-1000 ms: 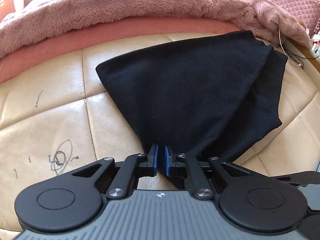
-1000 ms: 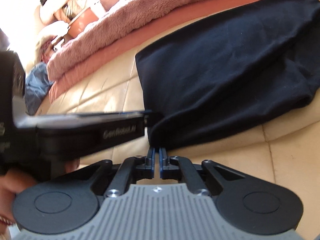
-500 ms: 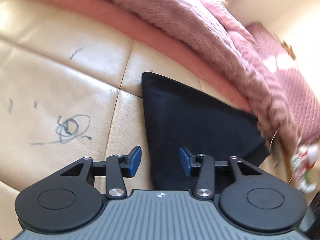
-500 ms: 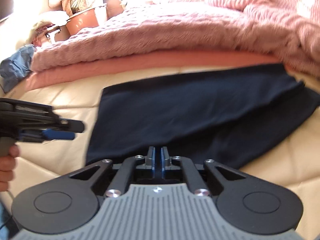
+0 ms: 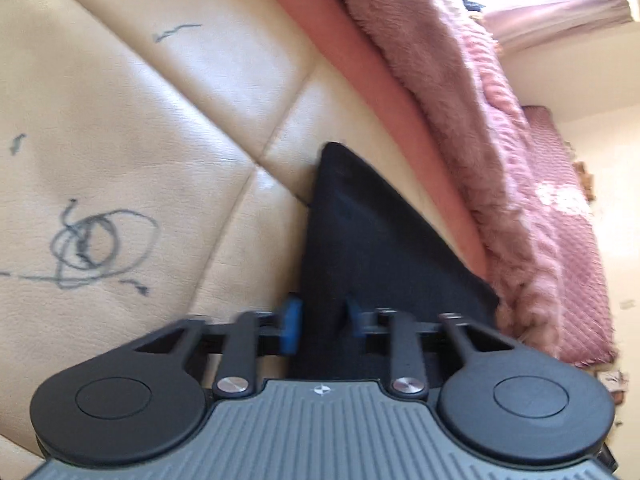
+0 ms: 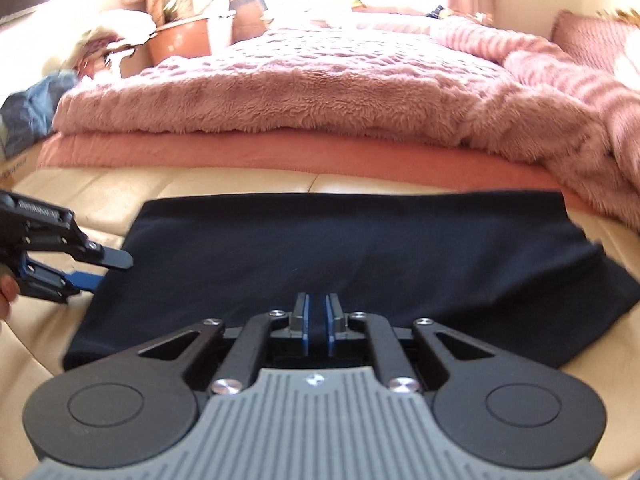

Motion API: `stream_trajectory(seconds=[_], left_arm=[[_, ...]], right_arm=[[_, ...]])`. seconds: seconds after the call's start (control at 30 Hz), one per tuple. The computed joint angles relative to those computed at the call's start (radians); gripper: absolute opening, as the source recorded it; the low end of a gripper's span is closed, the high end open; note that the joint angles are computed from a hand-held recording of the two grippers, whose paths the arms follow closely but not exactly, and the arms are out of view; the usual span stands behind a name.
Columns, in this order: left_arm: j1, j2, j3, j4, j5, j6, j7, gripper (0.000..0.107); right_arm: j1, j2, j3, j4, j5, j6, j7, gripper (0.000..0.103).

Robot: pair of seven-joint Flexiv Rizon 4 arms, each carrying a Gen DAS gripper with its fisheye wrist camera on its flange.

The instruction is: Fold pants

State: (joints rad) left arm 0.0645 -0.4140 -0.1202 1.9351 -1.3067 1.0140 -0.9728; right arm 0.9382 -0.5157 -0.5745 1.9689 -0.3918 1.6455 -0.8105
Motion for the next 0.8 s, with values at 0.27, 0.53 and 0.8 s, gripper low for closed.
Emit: stream_trajectory(seconds=[0.27,0.53,0.8], left_arm=[[-0.023,0.022,0.012,0.008,0.082,0.084,-0.053,0.012],[0.088,0.060,0.114,0.001,0.361,-0.052,-0.105,0.012],[0.168,0.039,0.167,-0.104,0.668,-0.134,-0.141,0.013]], right_arm=[[-0.154,-0.007,0.176,-0.068,-0.081,-0.131,0.006,0.005],[-0.211,-0.024,0.391,-0.164,-0.113,-0.228,0.056,0.005],[-0.247,-0.098,0.580,-0.291,-0.115,-0.265,0.071,0.005]])
